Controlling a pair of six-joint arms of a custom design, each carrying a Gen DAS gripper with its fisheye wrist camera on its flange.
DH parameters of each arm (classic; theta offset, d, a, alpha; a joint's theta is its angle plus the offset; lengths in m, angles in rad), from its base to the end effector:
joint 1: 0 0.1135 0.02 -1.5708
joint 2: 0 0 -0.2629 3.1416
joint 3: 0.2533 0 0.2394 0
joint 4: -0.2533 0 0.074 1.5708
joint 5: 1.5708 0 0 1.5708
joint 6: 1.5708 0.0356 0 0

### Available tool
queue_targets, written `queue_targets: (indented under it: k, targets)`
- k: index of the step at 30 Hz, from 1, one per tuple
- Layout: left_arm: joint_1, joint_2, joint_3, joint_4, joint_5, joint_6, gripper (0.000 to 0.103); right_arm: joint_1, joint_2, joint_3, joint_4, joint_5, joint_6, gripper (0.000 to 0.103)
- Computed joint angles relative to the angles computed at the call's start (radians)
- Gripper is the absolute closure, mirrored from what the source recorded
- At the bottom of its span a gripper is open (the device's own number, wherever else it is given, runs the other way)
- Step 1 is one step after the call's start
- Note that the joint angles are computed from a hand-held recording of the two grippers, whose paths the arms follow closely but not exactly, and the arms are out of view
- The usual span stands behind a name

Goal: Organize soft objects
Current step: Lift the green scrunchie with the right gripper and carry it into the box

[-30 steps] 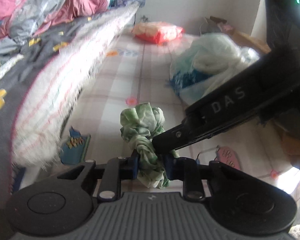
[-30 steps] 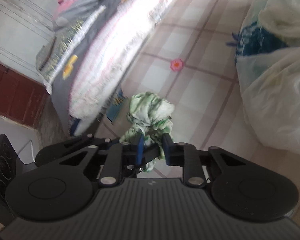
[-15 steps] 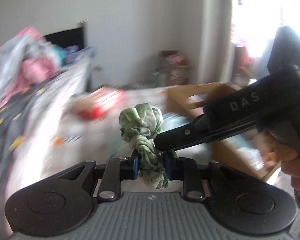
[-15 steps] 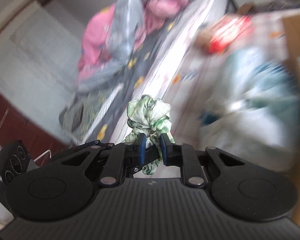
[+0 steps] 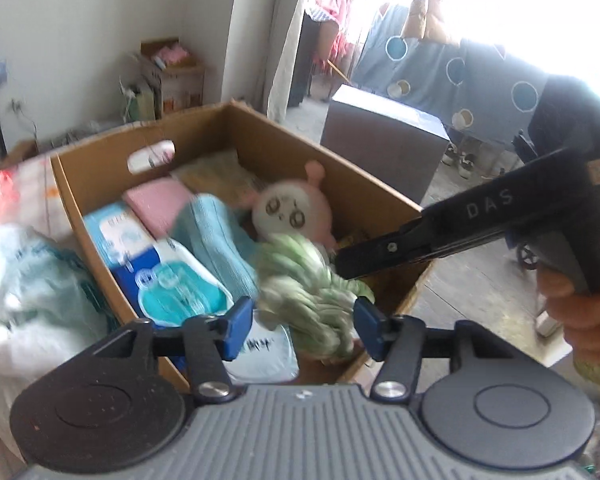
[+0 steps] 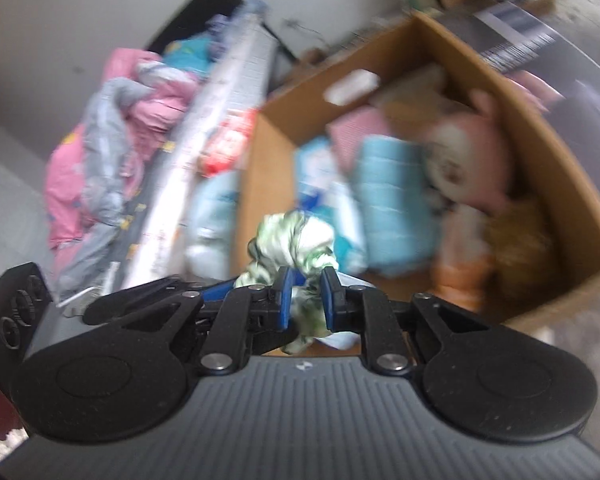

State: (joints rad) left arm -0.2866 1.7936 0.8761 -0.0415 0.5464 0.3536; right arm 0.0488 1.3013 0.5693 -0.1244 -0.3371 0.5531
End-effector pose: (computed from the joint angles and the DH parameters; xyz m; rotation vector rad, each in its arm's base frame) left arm 0.3080 -0.1101 0.1369 0.9724 2.2474 -0.6573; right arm 0.2321 0.0231 0.1753 0.4649 2.4341 0.6755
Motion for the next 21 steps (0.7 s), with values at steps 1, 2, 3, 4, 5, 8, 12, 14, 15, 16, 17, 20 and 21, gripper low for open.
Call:
queue_targets:
  k: [1,2,3,4,5,8,12,14,15,16,17,20,21]
  targets:
    - [0.011,0.005,-0.003,0.000,0.005,0.002,0.044,-0.009,0.010,-0.011,-0.011,0.002,-0.020,0.088]
    - [0.019,0.005,-0.009,0.008,0.003,0.000,0.042,-0.024,0.044,0.000,-0.018,0.001,-0.041,0.088]
    - [0.038,0.001,-0.022,0.021,0.006,0.006,0.042,-0.028,0.071,0.005,-0.028,0.007,-0.060,0.088]
    - [0.056,-0.004,-0.028,0.028,0.005,0.010,0.041,-0.034,0.107,0.021,-0.036,0.013,-0.081,0.088]
    - [0.073,-0.007,-0.030,0.031,0.001,0.009,0.040,-0.037,0.142,0.039,-0.045,0.017,-0.098,0.088]
    - [0.130,-0.021,-0.024,0.028,0.002,0.004,0.039,-0.028,0.240,0.096,-0.063,0.027,-0.129,0.086]
    - [0.215,-0.044,-0.022,0.022,0.010,-0.007,0.037,0.012,0.305,0.162,-0.069,0.061,-0.132,0.086]
    - [0.261,-0.051,-0.022,0.010,0.028,-0.009,0.035,0.021,0.328,0.197,-0.074,0.055,-0.126,0.085]
    - [0.281,-0.048,-0.021,0.011,0.034,-0.013,0.035,0.023,0.349,0.220,-0.079,0.049,-0.119,0.083]
    - [0.298,-0.052,-0.016,0.000,0.039,-0.015,0.035,0.025,0.375,0.253,-0.093,0.045,-0.113,0.078]
    - [0.317,-0.052,-0.013,-0.006,0.046,-0.013,0.035,0.029,0.403,0.281,-0.104,0.042,-0.107,0.070]
    - [0.353,-0.045,-0.005,-0.018,0.061,-0.021,0.035,0.041,0.514,0.378,-0.157,0.033,-0.085,0.062]
    - [0.364,-0.044,-0.001,-0.027,0.071,-0.018,0.035,0.043,0.553,0.408,-0.176,0.014,-0.084,0.062]
